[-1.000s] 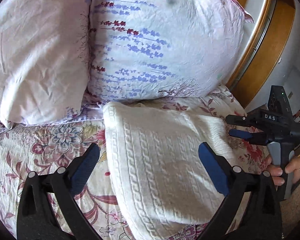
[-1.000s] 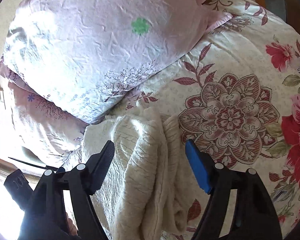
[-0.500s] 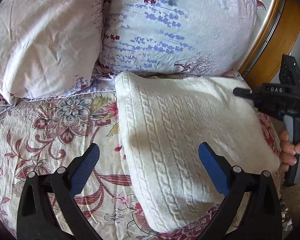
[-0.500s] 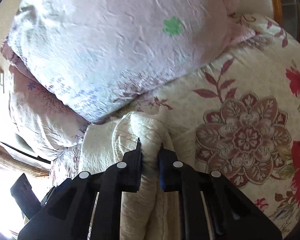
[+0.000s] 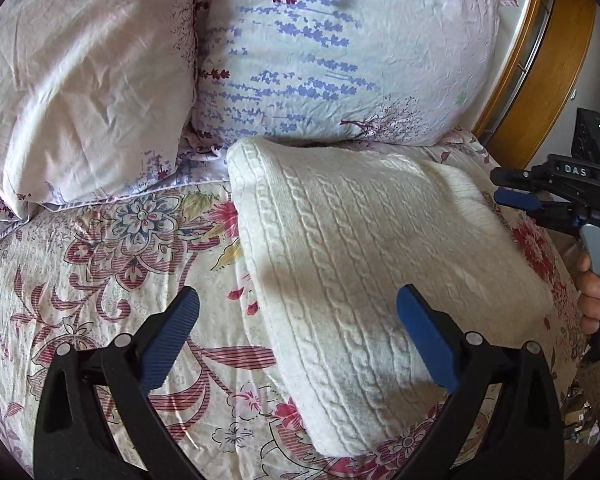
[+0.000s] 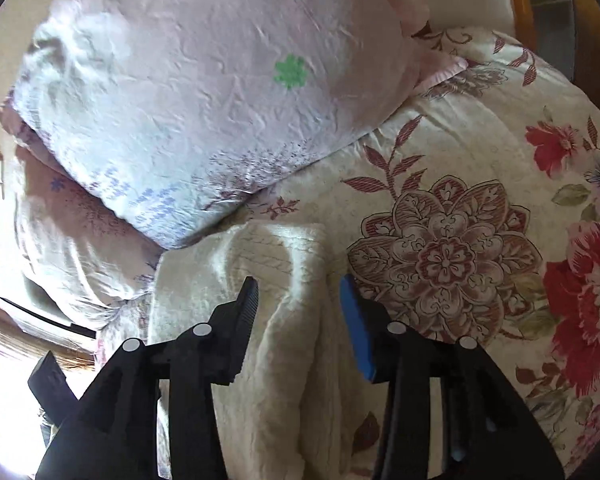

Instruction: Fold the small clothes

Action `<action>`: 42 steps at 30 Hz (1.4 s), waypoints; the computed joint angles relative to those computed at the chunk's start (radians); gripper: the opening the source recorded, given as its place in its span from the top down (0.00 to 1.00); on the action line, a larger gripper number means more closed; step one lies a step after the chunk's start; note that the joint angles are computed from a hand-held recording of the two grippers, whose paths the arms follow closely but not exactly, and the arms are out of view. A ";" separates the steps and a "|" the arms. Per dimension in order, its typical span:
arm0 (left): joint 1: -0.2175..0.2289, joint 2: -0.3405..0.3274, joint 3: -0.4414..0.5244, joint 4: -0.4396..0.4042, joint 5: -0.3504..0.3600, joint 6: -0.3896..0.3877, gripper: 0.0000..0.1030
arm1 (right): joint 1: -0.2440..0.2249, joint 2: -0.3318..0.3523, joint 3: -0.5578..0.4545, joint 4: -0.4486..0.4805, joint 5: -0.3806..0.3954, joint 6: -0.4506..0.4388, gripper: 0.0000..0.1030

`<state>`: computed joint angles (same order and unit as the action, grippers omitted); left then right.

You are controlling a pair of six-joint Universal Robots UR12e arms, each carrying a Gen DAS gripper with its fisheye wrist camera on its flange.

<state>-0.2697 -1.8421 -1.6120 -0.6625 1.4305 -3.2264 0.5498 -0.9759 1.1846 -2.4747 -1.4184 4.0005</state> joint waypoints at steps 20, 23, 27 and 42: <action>-0.012 -0.017 0.023 -0.073 0.012 0.026 0.04 | 0.023 -0.049 0.110 0.081 -0.013 0.132 0.99; -0.001 -0.010 0.013 -0.042 -0.010 -0.004 0.04 | 0.021 -0.069 0.155 -0.048 -0.018 0.177 0.97; 0.027 0.000 -0.004 0.013 -0.068 -0.098 0.04 | 0.012 -0.073 0.162 -0.138 -0.009 0.176 0.49; 0.041 -0.017 0.019 -0.033 -0.083 -0.129 0.02 | 0.006 -0.016 0.096 -0.016 0.033 0.178 0.93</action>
<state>-0.2283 -1.8591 -1.5927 -0.6959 1.3471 -3.3556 0.5562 -0.9920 1.2803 -2.4910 -1.3851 4.1782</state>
